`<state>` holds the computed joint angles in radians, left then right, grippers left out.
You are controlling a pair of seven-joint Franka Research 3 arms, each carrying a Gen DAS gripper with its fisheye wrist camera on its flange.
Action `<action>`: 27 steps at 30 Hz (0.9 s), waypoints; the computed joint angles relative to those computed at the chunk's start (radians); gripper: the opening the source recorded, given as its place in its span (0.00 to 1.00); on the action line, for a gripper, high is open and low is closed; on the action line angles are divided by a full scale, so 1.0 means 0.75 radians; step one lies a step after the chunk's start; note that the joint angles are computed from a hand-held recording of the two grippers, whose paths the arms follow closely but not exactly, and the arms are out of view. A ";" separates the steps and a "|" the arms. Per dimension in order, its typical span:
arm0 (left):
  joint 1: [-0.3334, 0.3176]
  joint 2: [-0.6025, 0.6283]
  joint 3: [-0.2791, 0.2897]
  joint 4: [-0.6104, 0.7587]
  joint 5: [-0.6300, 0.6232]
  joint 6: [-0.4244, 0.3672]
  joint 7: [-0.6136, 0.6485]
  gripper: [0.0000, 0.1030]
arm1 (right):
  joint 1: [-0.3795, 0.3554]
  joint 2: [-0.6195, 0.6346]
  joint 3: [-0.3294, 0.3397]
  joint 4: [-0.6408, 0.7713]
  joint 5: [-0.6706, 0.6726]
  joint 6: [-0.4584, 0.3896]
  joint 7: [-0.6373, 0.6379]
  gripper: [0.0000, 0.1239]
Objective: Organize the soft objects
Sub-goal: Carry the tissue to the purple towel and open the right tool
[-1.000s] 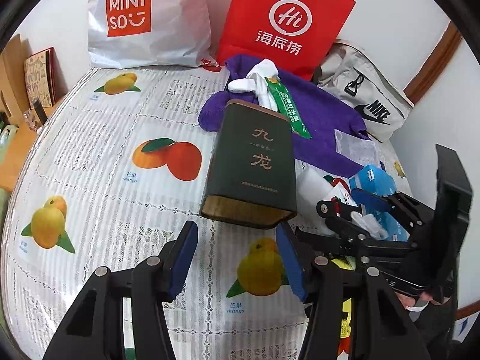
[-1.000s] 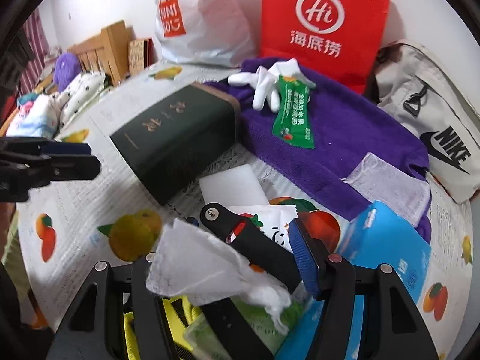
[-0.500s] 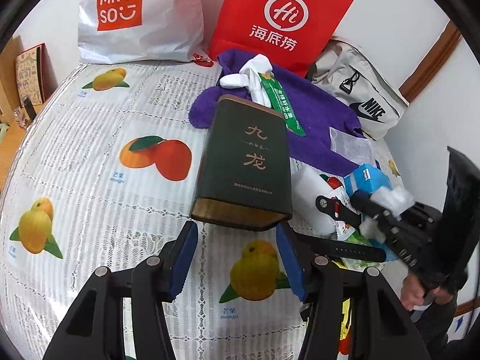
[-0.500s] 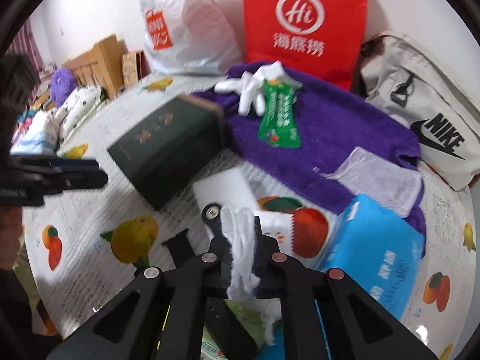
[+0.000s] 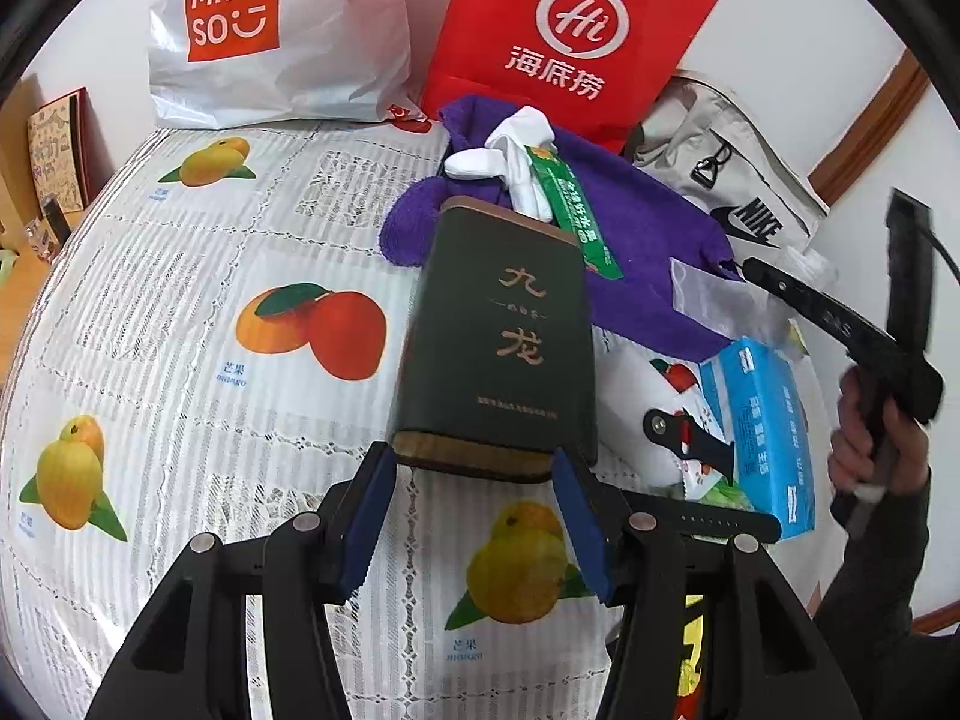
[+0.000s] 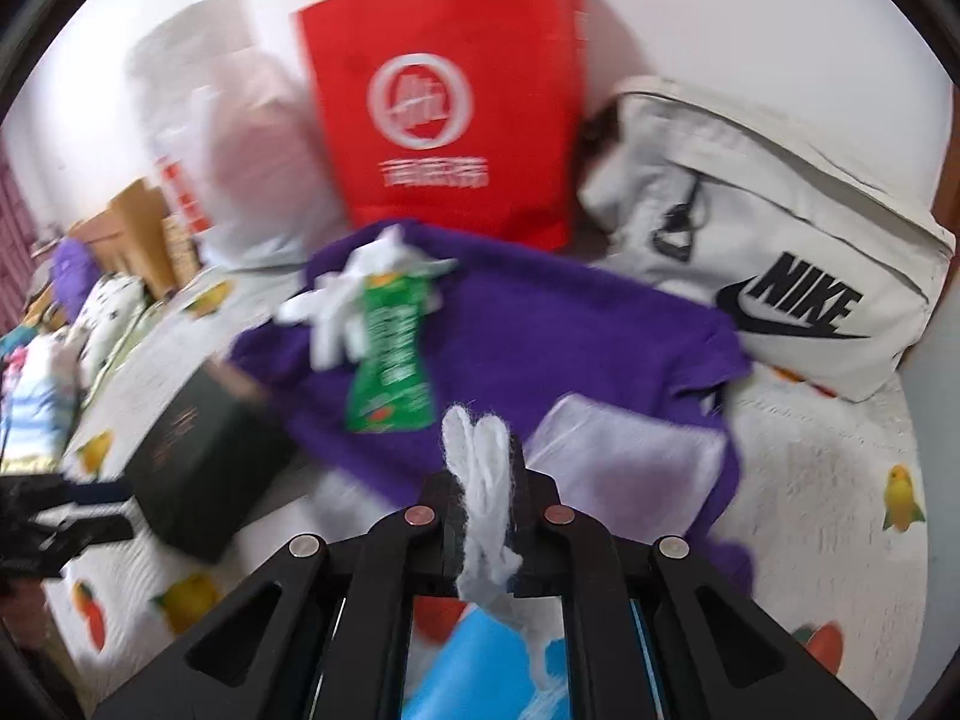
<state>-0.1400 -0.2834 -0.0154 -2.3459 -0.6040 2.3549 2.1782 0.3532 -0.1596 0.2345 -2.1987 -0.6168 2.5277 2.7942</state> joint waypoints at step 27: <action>0.001 -0.043 0.017 -0.005 -0.002 -0.046 0.018 0.52 | 0.117 0.058 0.047 0.037 0.095 0.075 -0.177 0.59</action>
